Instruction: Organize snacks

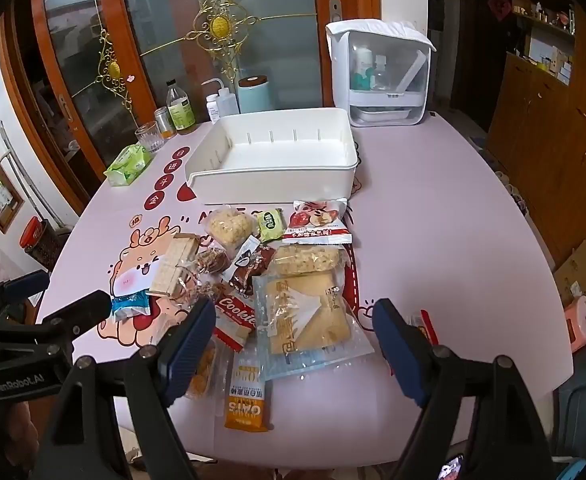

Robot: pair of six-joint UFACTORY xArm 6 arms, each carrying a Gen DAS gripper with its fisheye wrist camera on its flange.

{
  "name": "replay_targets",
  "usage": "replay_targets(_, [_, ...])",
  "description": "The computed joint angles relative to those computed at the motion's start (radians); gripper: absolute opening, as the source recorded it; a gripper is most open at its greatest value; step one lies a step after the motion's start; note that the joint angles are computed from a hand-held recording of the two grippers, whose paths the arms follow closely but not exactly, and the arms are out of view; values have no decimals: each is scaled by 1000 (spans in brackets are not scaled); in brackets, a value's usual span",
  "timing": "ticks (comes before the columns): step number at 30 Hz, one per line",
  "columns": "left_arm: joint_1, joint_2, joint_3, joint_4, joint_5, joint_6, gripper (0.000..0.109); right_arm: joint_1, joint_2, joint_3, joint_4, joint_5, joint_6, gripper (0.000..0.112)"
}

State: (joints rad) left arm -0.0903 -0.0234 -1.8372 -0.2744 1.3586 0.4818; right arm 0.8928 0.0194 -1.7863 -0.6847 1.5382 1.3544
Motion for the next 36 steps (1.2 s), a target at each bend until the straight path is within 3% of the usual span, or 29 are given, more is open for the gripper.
replay_targets(19, [-5,-20,24,0,-24,4,102,7,8,-5,-10,-3,-2,81])
replay_targets(25, [16,10,-40,-27,24,19,102,6,11,-14,-6,4,-7,81])
replay_targets(36, [34,50,-96,-69,48,50,102,38,119,-181,-35,125,-41,81])
